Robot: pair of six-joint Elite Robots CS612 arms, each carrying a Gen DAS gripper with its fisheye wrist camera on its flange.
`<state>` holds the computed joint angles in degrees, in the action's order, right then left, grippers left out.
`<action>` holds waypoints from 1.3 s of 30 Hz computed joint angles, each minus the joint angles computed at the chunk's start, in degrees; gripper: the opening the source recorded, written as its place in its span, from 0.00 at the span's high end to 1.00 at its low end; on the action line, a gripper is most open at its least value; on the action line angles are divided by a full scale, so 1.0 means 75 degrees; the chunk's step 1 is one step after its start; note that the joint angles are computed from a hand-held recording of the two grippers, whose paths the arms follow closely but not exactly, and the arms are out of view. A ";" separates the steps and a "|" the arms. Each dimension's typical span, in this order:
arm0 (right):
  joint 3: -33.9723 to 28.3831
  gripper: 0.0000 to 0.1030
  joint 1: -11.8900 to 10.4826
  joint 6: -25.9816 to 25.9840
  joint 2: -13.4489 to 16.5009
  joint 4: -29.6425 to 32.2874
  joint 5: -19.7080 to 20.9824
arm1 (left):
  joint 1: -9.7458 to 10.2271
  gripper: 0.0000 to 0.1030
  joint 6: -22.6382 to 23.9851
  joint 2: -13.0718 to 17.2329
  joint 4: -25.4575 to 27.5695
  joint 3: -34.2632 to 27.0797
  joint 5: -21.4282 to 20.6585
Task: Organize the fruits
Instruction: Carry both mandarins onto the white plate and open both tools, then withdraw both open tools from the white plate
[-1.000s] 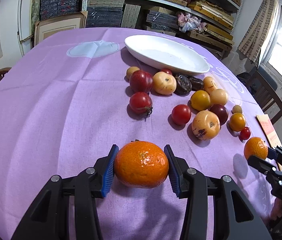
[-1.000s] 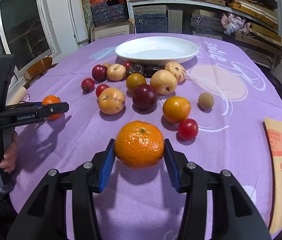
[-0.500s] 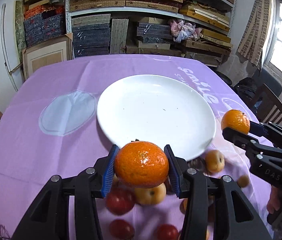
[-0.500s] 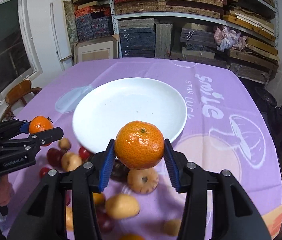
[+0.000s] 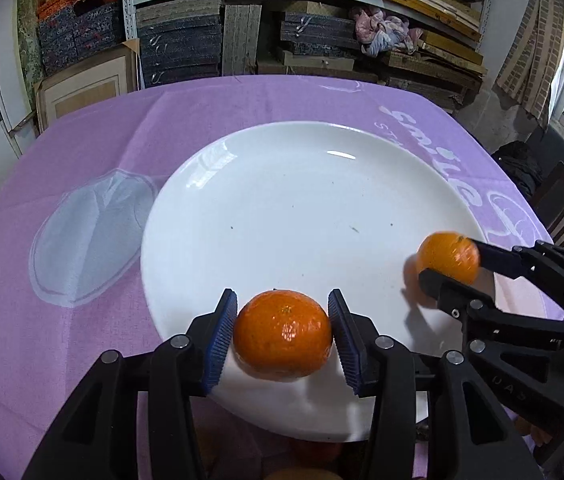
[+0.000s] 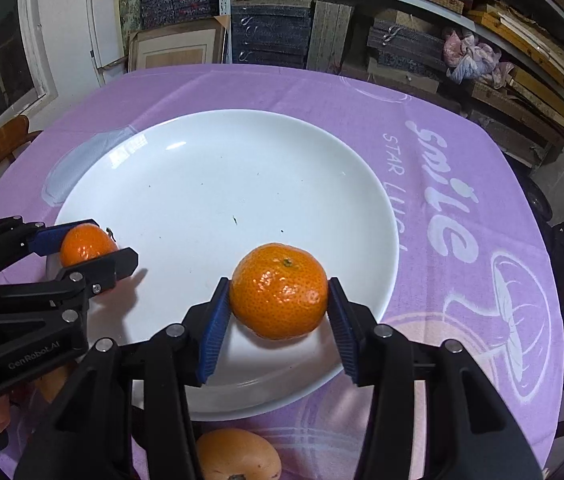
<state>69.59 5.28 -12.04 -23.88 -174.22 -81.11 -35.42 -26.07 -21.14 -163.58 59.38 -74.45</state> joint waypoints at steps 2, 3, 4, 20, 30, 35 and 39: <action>0.0019 0.53 -0.0025 0.0037 -0.0014 -0.0050 0.0121 | -0.0053 0.34 0.0135 -0.0080 -0.0146 0.0111 0.0321; 0.0073 0.52 -0.0033 0.0060 -0.0045 -0.0149 0.0135 | -0.0078 0.33 0.0166 -0.0123 -0.0240 0.0183 0.0473; 0.0165 0.52 -0.0042 0.0076 -0.0105 -0.0297 0.0142 | -0.0088 0.33 0.0188 -0.0169 -0.0294 0.0240 0.0522; 0.4124 0.04 -0.0822 0.1852 -0.1275 -0.6414 0.1194 | -0.0341 0.16 -0.1450 -0.1673 -0.2345 0.3622 0.0378; 0.4778 0.04 -0.1127 0.1951 -0.1017 -0.6772 0.1667 | -0.0956 0.16 -0.1016 -0.1698 -0.2931 0.4299 0.0420; 0.4975 0.04 -0.0990 0.1343 -0.1055 -0.6948 0.1674 | -0.1089 0.16 -0.0490 -0.1612 -0.2847 0.4101 0.0585; 0.4956 0.04 -0.0909 0.1126 -0.1046 -0.6894 0.1547 | -0.1087 0.16 -0.0317 -0.1551 -0.2786 0.3948 0.0211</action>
